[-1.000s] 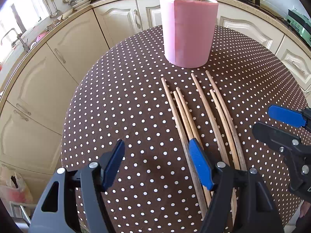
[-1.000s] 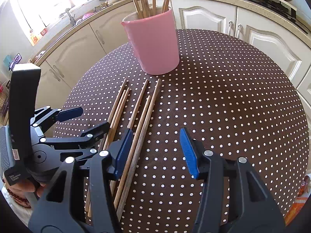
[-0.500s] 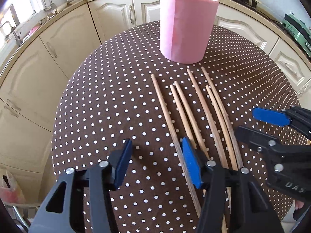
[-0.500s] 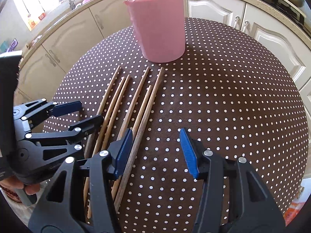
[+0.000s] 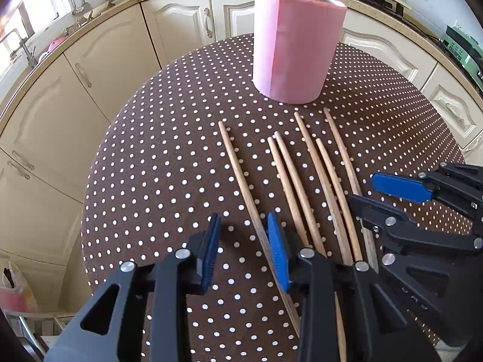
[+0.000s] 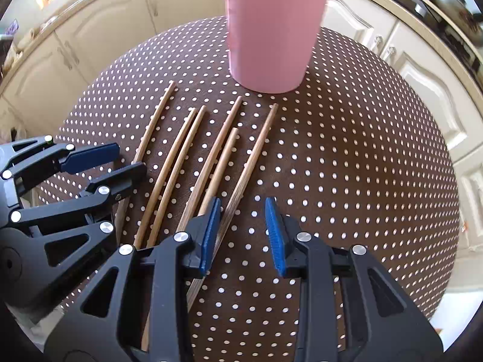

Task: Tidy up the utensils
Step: 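Close the left gripper on a chopstick while the right gripper grasps another, then lift both held chopsticks upright above the pink cup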

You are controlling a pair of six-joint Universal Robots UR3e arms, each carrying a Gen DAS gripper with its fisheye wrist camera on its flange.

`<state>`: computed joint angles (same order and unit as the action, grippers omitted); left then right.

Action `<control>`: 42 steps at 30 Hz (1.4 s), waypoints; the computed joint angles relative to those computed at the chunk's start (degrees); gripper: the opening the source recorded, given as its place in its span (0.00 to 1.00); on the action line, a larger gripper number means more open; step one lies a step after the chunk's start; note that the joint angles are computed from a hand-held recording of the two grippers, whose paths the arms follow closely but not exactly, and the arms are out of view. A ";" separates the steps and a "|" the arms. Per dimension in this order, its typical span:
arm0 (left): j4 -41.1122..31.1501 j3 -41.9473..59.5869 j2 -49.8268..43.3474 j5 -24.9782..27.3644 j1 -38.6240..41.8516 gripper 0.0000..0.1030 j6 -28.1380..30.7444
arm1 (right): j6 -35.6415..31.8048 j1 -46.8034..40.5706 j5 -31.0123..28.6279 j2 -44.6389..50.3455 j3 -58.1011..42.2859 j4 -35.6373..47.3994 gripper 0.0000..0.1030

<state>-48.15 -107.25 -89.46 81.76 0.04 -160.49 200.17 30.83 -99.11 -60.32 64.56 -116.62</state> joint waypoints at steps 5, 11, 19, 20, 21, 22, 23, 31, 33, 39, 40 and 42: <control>0.18 0.54 -0.57 -0.65 0.35 0.09 -1.44 | -0.12 -0.76 1.36 1.05 -2.91 2.62 0.11; 3.37 -4.06 1.87 -4.66 3.58 0.05 -1.35 | -0.48 -5.10 8.28 -6.45 10.39 -6.52 0.06; 4.27 -9.94 10.14 -18.09 12.25 0.05 2.56 | -0.63 -9.87 13.56 -18.53 28.13 -22.27 0.06; 4.25 -10.54 11.61 -20.44 13.35 0.05 3.12 | -0.66 -10.17 13.67 -19.72 29.43 -24.10 0.06; 4.49 -10.91 12.73 -21.87 14.01 0.05 3.19 | -0.84 -10.59 13.94 -21.16 31.16 -25.80 0.06; 5.36 -11.60 14.18 -23.67 14.86 0.05 3.05 | -0.84 -10.91 14.29 -22.00 31.91 -27.42 0.06; 6.19 -12.57 15.61 -25.42 15.62 0.05 2.96 | -0.82 -11.21 14.86 -23.12 33.02 -29.63 0.06; 14.81 -17.42 23.30 -37.58 18.24 0.05 -0.02 | -2.42 -12.97 17.12 -29.48 38.14 -40.17 0.06; 18.06 -18.26 23.69 -38.31 17.88 0.05 -1.27 | -1.74 -11.52 15.95 -28.88 35.82 -40.08 0.06; 38.45 -17.68 18.62 -31.23 10.63 0.05 -11.76 | -1.26 -11.33 14.30 -28.06 32.63 -43.47 0.06; 40.42 -17.05 17.80 -30.52 9.77 0.05 -13.03 | -1.14 -11.45 14.04 -27.71 32.22 -44.60 0.06; 44.63 -15.64 15.89 -28.92 8.34 0.05 -15.57 | -0.83 -10.78 12.54 -26.95 31.46 -46.81 0.06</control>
